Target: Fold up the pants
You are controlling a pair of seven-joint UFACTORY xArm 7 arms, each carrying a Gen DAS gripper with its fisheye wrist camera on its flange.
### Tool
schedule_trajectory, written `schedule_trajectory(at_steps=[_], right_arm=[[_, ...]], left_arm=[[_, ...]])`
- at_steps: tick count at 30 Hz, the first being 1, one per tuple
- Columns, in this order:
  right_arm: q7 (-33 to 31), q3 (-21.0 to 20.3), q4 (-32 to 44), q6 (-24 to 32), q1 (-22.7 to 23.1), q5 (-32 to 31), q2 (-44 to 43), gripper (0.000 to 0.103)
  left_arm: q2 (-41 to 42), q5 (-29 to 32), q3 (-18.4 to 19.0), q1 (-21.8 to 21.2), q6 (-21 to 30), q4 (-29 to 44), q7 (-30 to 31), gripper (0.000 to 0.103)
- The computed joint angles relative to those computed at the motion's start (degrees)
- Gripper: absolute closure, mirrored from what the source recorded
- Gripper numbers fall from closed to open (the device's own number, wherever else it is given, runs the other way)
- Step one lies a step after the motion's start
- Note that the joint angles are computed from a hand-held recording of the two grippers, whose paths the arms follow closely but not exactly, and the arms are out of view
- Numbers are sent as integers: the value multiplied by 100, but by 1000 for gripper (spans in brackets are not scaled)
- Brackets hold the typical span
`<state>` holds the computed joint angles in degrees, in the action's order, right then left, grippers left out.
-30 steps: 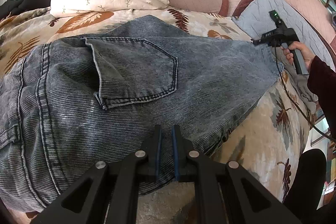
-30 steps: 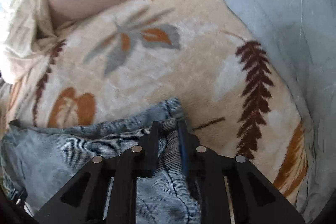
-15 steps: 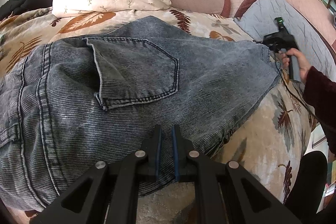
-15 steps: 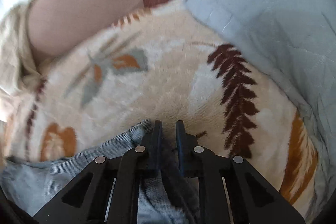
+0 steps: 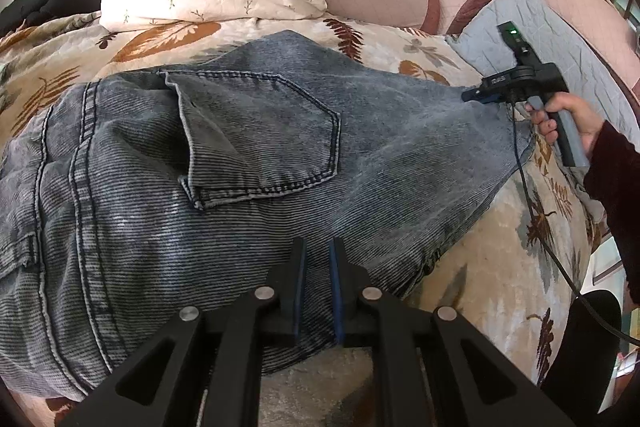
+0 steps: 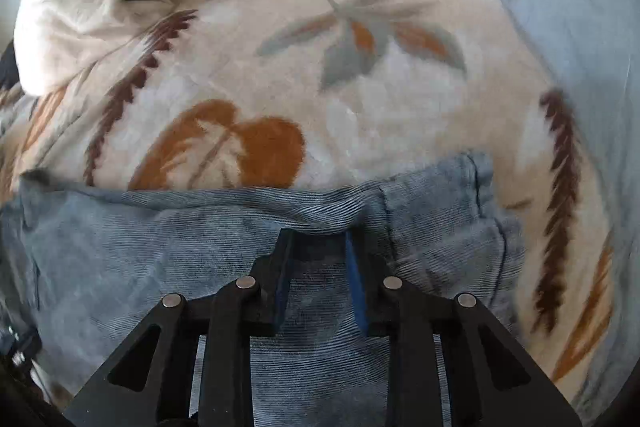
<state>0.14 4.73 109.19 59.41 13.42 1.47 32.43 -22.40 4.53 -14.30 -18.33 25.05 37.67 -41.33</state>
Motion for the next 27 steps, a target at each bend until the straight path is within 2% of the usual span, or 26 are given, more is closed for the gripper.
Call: schedule_trajectory(at_steps=[3,5,7,9,10,11,13,14,17,20,22,23,27], right_arm=[[-25,-1,-480,-313,-82,71,-401,78],[-255,98,-1369,-1159,-285,362,-1074,76],[-526,215,-2080,-1663,-565,983,-1682,74],[-830,230,-2626,-1621,-672,1295,-2177,73],[-944,208,-2838,-1594,-660,1307,-2335,73],[-990,170,-2978,-1580,-624,1211,-2434,73],[-928,131,-3407,-1781,-505,953,-2705,73],[-960,129,-3534,-1876,-479,1001,-2758,73],[-973,137,-3883,-1992,-374,951,-2896,73],[-894,230,-4106,-2243,-253,751,-2789,73],[-521,181,-4222,-2096,-80,164,-2749,72],[-391,180,-4388,-2246,-39,-7,-2864,72],[-172,183,-4527,-1831,-14,-176,-3174,72]], left_arm=[[-13,30,-34,25,45,36,-67,89],[-115,217,-175,135,27,40,-287,89],[-252,328,-234,154,-258,-17,-377,89],[-333,583,-429,334,-558,-1,-572,82],[-332,754,-563,488,-693,46,-712,75],[-328,948,-722,680,-796,109,-889,65],[-295,1312,-1011,1073,-854,269,-1273,57],[-296,1418,-1081,1198,-809,311,-1454,56],[-205,1405,-1006,1253,-469,356,-1874,56],[-7,1358,-859,1102,348,465,-2135,58],[84,1274,-662,867,576,456,-2110,59],[155,1317,-627,778,740,532,-2059,59],[350,1629,-620,449,1413,799,-1884,59]])
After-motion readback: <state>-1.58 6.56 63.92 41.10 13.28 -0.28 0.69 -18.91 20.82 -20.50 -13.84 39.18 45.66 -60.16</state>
